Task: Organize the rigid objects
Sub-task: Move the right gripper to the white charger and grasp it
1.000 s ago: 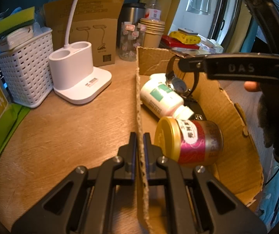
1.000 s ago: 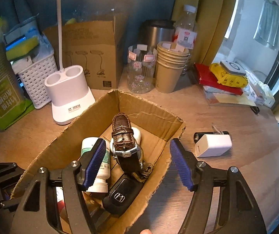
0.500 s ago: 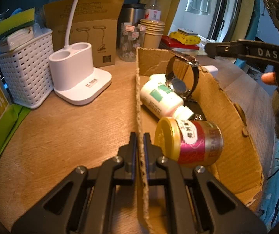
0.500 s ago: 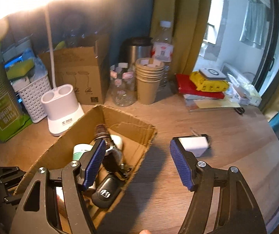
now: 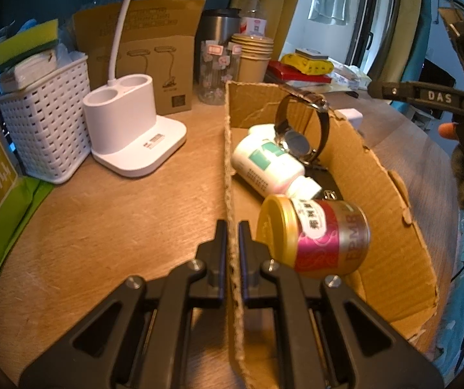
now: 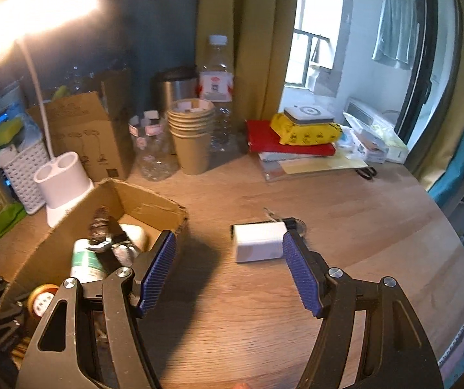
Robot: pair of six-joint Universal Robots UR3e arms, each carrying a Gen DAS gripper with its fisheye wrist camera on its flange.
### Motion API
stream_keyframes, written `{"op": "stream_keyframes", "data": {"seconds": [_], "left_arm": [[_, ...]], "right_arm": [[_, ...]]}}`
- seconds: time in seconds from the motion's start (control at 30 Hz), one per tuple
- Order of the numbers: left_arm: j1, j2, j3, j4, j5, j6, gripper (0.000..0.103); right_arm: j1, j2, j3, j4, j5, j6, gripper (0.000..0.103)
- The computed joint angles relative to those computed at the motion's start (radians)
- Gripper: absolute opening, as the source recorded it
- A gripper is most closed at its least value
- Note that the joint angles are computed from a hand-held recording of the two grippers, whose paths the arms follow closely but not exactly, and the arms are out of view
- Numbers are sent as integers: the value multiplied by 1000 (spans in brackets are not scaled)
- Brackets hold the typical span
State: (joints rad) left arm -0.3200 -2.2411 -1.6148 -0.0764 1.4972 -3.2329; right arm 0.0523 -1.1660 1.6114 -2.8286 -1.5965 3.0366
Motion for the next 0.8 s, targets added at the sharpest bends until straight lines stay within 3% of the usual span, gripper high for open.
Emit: {"op": "stream_keyframes", "data": {"seconds": [0.8], "left_arm": [[-7,-4,13,-13,9,-6,7]], "right_arm": [[-75,161,-103,-3,57,-30,72]]}}
